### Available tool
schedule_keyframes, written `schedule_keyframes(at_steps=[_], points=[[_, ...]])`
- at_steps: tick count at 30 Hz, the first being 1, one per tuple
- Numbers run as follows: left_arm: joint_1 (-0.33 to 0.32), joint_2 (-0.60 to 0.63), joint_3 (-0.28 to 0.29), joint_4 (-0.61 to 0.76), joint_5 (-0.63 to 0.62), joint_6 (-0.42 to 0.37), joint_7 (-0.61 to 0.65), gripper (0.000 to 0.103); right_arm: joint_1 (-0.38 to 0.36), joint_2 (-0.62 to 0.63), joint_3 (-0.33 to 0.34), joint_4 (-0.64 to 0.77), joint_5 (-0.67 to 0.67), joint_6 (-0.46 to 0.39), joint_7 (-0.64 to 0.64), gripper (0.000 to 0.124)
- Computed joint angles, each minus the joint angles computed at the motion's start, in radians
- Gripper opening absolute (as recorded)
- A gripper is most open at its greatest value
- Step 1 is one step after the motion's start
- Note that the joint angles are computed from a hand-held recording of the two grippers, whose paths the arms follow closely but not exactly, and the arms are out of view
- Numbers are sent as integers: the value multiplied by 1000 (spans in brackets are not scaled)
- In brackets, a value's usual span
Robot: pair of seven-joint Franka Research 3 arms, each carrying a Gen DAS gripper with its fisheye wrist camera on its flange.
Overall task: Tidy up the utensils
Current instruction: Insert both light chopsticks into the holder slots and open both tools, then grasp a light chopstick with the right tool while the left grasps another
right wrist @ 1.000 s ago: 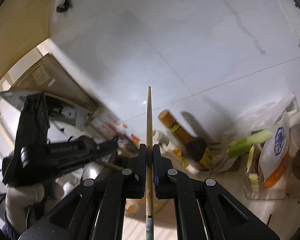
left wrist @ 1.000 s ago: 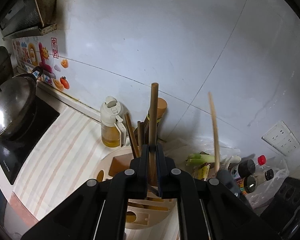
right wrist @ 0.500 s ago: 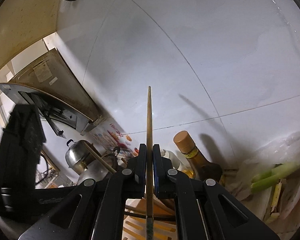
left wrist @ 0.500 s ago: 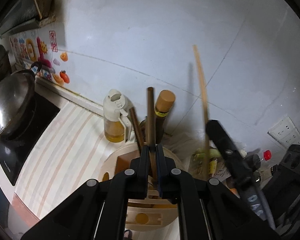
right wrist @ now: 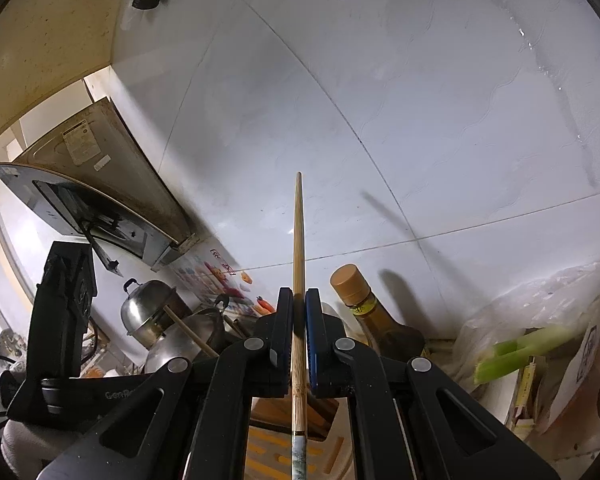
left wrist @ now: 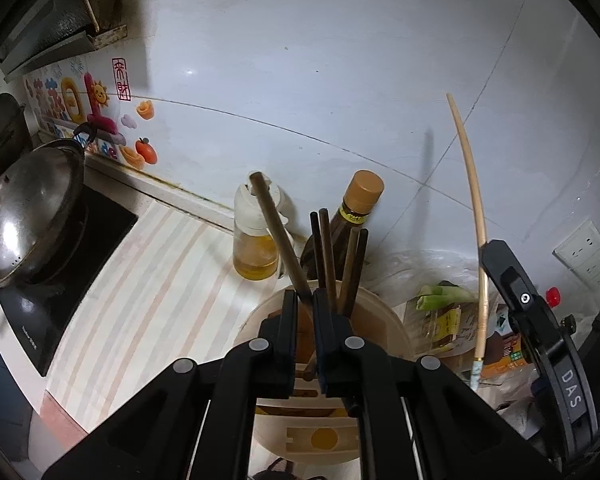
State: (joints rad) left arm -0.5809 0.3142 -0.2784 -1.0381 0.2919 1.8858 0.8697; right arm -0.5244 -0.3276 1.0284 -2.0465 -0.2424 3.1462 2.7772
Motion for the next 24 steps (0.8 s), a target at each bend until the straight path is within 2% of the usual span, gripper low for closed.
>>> schedule_keyframes(at_steps=[5,9,12,17,18,20,21,22,24], points=[[5,-10,-2,-12,-8,2,-3,6,37,3,-23,5,-10,-20,-2,6],[5,-6,-10,-2,-33,2,-8,6,105,35,-68,13,-38,-33,-12,6],[9,-18,-13,-20,-52,26,-25,7,168,46,-117,11,-58,-50,-8,6],[-22,-12,-12,21,-19,-17,-58,8,316,8,-253,-31,-46,-101,-2,6],[-37,-20,-9,19,9,-20,-72,12,361,-20,-294,-56,-31,-114,-3,6],[-52,-46,-12,-3,42,-7,-84,41,460,-82,-376,-106,1,-178,-9,6],[-58,-60,-14,-20,56,2,-93,69,508,-122,-414,-141,20,-203,-7,6],[-63,-81,-18,-47,71,18,-105,83,550,-169,-442,-174,39,-251,-3,6],[-72,-121,-33,-106,104,55,-108,84,624,-261,-480,-235,73,-366,5,6]])
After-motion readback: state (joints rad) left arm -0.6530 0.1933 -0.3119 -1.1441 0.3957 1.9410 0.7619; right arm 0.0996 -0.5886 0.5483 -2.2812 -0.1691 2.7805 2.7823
